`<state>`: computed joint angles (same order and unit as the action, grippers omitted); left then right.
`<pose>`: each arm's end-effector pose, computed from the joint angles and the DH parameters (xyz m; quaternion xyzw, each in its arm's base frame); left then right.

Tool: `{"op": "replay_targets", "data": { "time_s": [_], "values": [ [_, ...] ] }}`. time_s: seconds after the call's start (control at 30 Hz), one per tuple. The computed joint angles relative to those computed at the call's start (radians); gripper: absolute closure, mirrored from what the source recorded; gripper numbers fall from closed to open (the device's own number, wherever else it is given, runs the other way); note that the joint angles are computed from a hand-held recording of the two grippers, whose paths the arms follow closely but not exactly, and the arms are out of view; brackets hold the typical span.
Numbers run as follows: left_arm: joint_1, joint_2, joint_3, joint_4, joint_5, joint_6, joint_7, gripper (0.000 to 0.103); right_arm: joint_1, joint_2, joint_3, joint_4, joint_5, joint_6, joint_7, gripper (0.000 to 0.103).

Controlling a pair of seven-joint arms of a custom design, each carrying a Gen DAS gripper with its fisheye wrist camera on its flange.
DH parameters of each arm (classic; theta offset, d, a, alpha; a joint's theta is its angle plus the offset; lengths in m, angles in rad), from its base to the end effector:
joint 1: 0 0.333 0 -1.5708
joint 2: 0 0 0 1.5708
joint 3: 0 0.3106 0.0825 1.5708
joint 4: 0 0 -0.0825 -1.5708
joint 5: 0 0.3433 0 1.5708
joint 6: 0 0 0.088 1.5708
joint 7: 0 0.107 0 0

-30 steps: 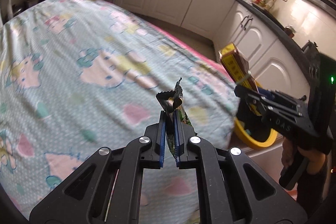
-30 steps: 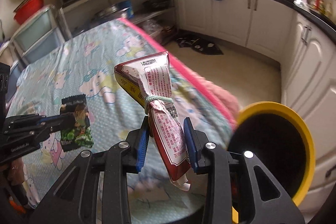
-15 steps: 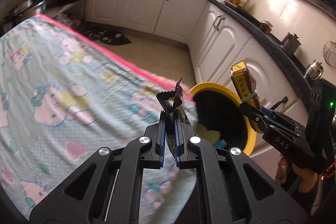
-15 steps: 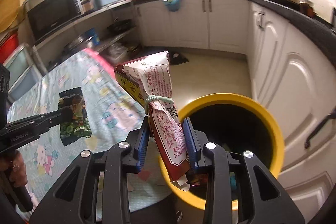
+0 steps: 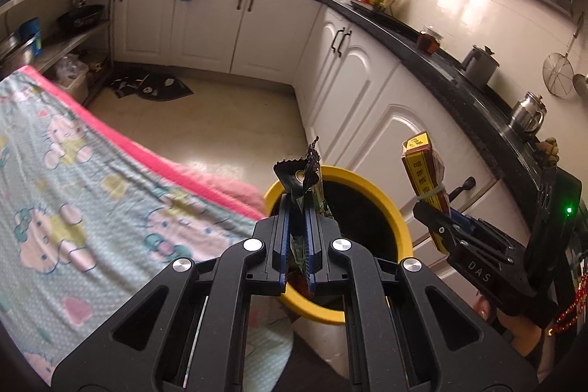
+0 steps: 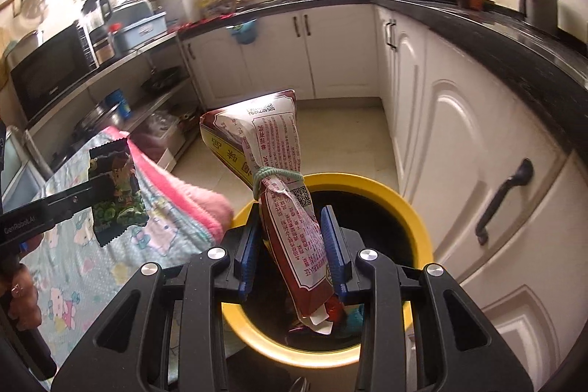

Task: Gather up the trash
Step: 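Carry the green packet and pink snack in both tools over the bin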

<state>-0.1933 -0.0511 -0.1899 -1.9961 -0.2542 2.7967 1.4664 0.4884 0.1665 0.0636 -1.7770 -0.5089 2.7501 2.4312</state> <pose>0.5177 -0.1986 0.5926 -0.6153 0.6681 -0.3944 0.1394 0.5181 0.3388 0.5626 -0.6662 0.6168 -0.2047 0.3658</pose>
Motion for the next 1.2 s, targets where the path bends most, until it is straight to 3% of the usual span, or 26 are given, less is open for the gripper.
{"op": "replay_targets", "data": {
  "time_s": [0.43,1.2],
  "values": [
    [-0.018,0.114,-0.029,0.114,0.062,-0.005,-0.032,0.099,-0.035,-0.019,-0.015,-0.054,-0.04,0.009,0.118,0.072],
    [-0.016,0.272,-0.049,0.218,0.105,-0.083,-0.047,0.098,-0.015,0.1,-0.02,-0.025,0.138,-0.035,0.023,0.071]
  ]
}}
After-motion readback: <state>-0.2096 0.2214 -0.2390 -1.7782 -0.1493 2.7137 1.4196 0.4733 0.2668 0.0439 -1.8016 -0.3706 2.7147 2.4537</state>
